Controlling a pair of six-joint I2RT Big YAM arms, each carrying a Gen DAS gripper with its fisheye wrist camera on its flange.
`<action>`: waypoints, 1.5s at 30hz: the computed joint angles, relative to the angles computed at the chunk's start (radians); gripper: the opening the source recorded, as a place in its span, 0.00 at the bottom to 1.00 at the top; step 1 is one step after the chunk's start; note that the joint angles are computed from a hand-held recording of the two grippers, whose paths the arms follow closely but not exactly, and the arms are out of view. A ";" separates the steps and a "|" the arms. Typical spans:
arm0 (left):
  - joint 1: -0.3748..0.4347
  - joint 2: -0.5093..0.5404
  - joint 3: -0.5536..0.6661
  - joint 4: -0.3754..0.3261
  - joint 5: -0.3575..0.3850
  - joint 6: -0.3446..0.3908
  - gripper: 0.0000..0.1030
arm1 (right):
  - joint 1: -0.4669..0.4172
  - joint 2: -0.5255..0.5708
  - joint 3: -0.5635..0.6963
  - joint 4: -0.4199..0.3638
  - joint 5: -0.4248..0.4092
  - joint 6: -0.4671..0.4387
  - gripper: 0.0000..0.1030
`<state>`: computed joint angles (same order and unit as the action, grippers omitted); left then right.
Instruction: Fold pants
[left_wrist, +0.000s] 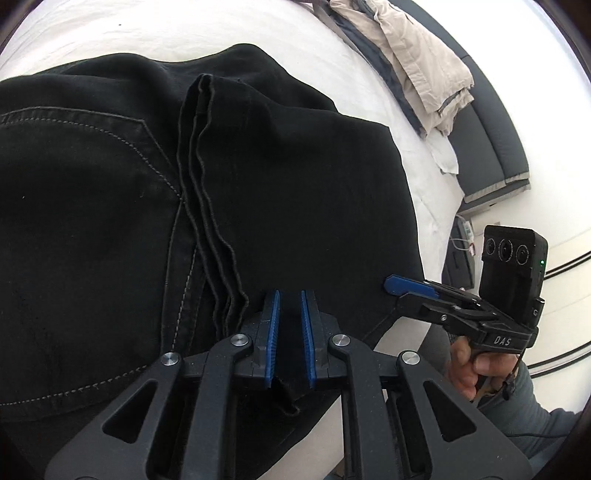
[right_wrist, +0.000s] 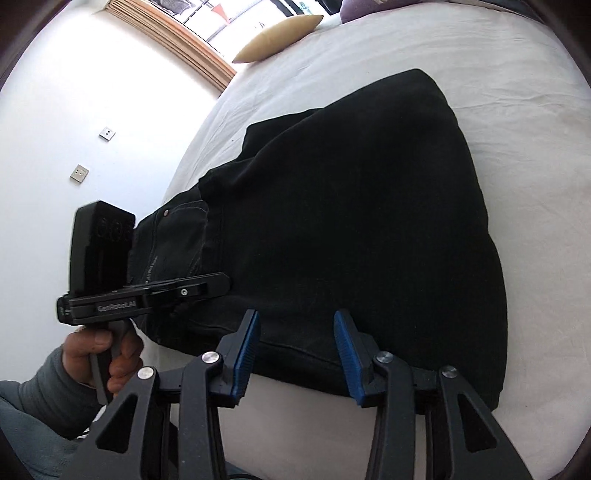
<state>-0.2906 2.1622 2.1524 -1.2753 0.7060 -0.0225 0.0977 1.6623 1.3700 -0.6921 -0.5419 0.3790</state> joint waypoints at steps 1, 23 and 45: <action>0.003 -0.009 -0.009 0.010 -0.005 -0.003 0.11 | -0.004 -0.009 0.001 0.013 -0.008 0.002 0.44; 0.015 -0.104 -0.200 0.176 0.035 0.012 0.11 | -0.159 0.200 0.084 0.204 -0.442 0.265 0.42; 0.435 -0.564 -0.785 0.679 -0.041 -0.504 1.00 | 0.068 0.203 0.219 0.325 -0.410 0.375 0.57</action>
